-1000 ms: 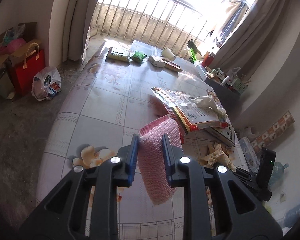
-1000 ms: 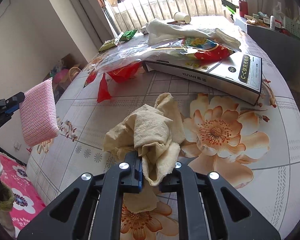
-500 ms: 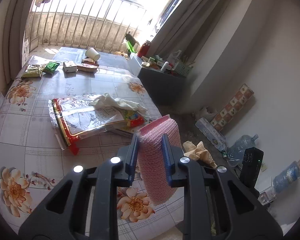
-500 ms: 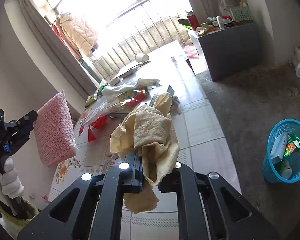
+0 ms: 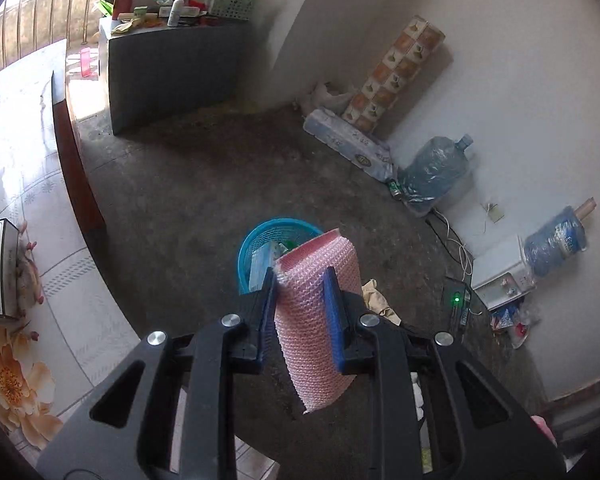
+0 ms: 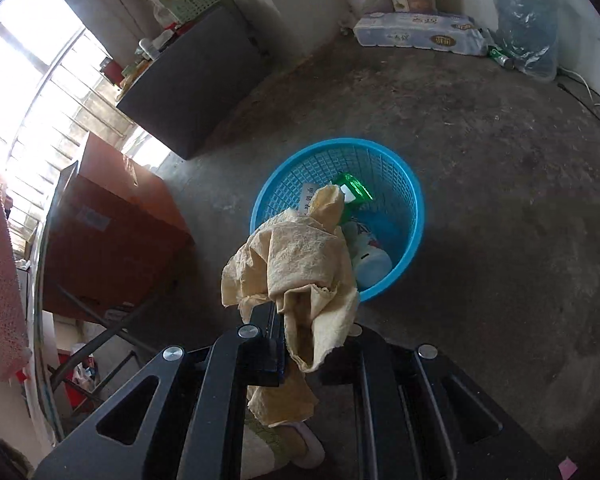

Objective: Collect trash
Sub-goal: 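Carry the cloth and sponge to the wastebasket and open both grippers, then move both grippers back from the wastebasket to the table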

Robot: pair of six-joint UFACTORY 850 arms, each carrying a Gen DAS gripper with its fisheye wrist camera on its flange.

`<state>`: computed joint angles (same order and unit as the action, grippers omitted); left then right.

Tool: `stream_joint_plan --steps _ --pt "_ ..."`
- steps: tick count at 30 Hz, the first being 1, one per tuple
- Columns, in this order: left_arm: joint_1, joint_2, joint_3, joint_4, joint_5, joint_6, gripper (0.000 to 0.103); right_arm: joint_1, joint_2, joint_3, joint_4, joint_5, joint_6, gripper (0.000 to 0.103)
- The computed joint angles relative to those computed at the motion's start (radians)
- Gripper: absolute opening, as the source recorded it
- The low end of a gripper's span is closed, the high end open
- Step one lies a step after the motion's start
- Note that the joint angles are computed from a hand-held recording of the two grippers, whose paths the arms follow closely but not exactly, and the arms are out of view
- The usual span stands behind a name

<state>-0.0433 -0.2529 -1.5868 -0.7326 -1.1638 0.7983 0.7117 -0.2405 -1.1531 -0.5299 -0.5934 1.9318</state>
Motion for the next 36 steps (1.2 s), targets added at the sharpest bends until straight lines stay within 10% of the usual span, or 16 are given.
stream_joint_plan --steps 10,16,27,31,36 --pt "-0.088 -0.104 -0.03 0.073 0.056 -0.08 0.021 -0.231 -0.305 -0.15 0.472 -0.034 -0.683 0.03" --pt "-0.136 -0.166 -0.081 0.099 0.084 -0.153 0.021 -0.218 -0.181 -0.004 0.138 0.118 -0.302 0.053" --pt "-0.267 -0.234 -0.08 0.114 0.185 -0.211 0.022 -0.134 0.09 0.288 -0.478 0.146 0.561 0.058" --pt "-0.31 -0.243 -0.052 0.092 0.257 -0.216 0.043 -0.093 0.134 0.343 -0.505 0.129 0.683 0.058" --pt "-0.285 -0.211 -0.024 0.053 0.21 -0.207 0.045 -0.068 0.139 0.375 -0.509 0.147 0.735 0.058"
